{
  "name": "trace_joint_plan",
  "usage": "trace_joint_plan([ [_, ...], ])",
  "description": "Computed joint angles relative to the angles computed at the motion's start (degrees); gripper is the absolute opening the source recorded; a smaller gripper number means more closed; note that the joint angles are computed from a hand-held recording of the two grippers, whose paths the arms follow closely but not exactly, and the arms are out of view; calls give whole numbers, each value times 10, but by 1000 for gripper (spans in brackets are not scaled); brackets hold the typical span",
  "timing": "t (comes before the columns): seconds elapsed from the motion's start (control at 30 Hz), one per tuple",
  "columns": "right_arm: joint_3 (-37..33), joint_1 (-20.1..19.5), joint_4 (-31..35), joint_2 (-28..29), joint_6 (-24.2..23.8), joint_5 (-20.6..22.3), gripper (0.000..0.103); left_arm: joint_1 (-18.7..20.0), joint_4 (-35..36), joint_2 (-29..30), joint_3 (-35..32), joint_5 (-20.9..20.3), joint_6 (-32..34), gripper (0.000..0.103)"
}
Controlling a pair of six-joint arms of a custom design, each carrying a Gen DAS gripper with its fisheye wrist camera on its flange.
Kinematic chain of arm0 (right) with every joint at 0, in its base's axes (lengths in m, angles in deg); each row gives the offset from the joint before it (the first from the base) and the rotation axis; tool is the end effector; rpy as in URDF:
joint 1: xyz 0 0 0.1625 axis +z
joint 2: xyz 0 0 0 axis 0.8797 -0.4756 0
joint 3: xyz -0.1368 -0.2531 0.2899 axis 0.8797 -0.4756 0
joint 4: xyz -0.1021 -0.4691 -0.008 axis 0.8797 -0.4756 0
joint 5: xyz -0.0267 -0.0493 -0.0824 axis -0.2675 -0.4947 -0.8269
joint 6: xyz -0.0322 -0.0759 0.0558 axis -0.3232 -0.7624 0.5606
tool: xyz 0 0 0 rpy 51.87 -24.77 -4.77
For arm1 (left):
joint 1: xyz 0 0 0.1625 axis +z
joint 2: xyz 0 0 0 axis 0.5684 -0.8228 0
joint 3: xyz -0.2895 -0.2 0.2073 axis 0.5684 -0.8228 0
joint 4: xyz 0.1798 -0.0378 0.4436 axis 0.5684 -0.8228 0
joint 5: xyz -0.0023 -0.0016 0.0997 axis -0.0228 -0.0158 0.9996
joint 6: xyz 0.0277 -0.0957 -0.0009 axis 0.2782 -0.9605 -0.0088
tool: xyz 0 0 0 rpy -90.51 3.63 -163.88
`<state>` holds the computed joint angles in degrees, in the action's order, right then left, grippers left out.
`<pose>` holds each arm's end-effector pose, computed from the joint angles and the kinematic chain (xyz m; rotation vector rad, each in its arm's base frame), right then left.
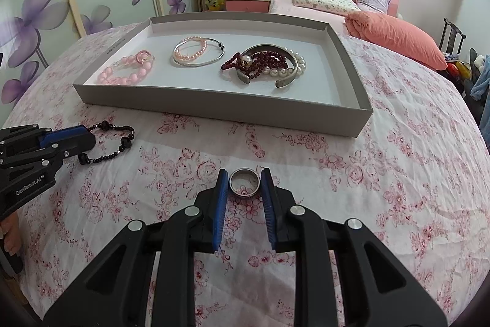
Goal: Organize jewelry
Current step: 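Grasp the silver ring with the right tool while the left grasps the black bead bracelet, then carry the silver ring and black bead bracelet over the gray tray with both tools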
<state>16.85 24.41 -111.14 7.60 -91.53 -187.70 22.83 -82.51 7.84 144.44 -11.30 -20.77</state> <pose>0.0511 -0.8813 0.1814 1.1330 -2.3909 0.4809 -0.2479 -0.7973 -0.0291 0.0574 2.1830 -0.8661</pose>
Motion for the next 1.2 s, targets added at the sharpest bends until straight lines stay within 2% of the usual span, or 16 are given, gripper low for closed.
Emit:
trace_joint_plan([
  [0.03, 0, 0, 0, 0, 1, 0, 23, -1, 3, 1, -1, 5, 3, 5],
  [0.2, -2, -1, 2, 0, 16, 3, 23, -1, 0, -10, 15, -1, -14, 5],
  [0.3, 7, -4, -1, -9, 25, 16, 23, -3, -29, -22, 36, -6, -20, 5],
  [0.6, 64, -8, -43, -51, 31, 82, 23, -24, -198, -45, 92, -11, 28, 5],
  [0.97, 117, -9, -104, -86, 24, 153, 23, -48, -303, -36, 93, 9, 88, 5],
  [1.2, 142, -8, -155, -100, 18, 190, 23, -65, -374, -6, 60, 47, 174, 5],
])
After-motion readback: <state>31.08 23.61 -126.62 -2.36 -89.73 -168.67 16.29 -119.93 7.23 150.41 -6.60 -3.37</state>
